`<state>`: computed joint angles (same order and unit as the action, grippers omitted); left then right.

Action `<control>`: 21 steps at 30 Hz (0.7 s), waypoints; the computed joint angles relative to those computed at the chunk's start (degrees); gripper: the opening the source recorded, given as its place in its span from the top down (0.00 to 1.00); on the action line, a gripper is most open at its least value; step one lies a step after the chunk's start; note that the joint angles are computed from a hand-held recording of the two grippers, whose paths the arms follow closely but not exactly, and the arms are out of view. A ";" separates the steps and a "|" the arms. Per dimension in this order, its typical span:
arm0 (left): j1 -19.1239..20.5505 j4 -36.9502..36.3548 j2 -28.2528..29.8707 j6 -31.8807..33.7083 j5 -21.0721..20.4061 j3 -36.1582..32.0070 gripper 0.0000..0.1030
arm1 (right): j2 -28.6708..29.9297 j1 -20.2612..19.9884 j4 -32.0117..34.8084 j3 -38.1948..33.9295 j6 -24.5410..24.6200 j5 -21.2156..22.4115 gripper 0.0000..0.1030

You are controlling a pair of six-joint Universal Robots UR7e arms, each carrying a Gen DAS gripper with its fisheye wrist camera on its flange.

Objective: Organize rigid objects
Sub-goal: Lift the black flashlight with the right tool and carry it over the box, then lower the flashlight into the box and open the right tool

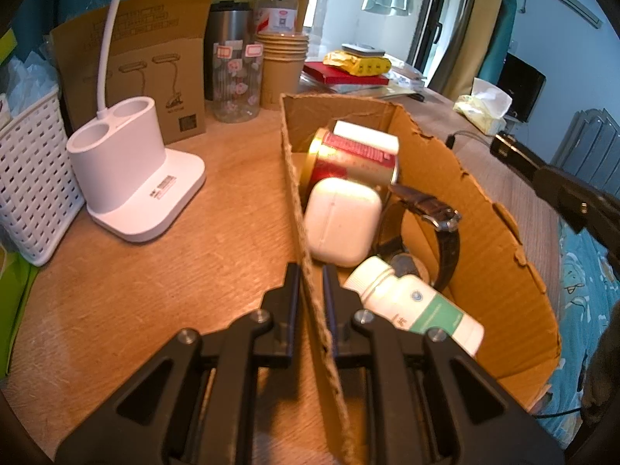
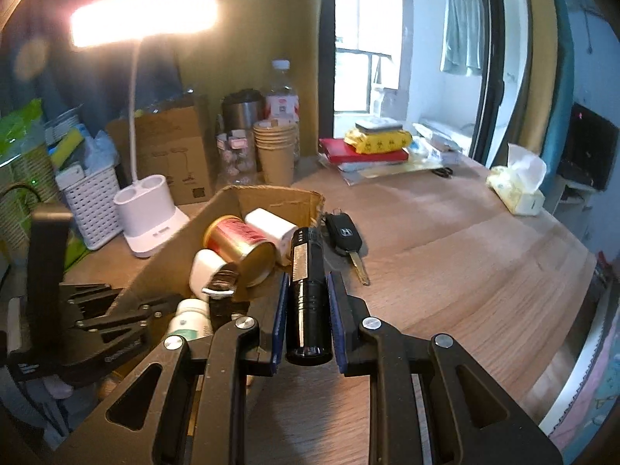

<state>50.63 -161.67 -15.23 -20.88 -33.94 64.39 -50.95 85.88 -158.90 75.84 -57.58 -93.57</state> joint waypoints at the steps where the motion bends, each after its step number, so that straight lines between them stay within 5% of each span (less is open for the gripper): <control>1: 0.00 0.00 0.00 0.00 0.00 0.00 0.87 | -0.33 0.11 -0.16 0.51 -0.12 0.37 0.79; 13: -0.02 -0.04 0.03 0.06 0.07 0.00 0.87 | -3.42 1.14 -0.07 4.98 -0.62 3.99 0.79; 21: -0.04 -0.05 0.04 0.01 0.06 0.02 0.88 | -0.97 0.58 -0.32 4.04 0.67 0.75 0.79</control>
<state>50.59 -161.72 -15.19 -20.87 -33.88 64.41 -51.92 86.47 -159.22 79.88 -56.91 -92.82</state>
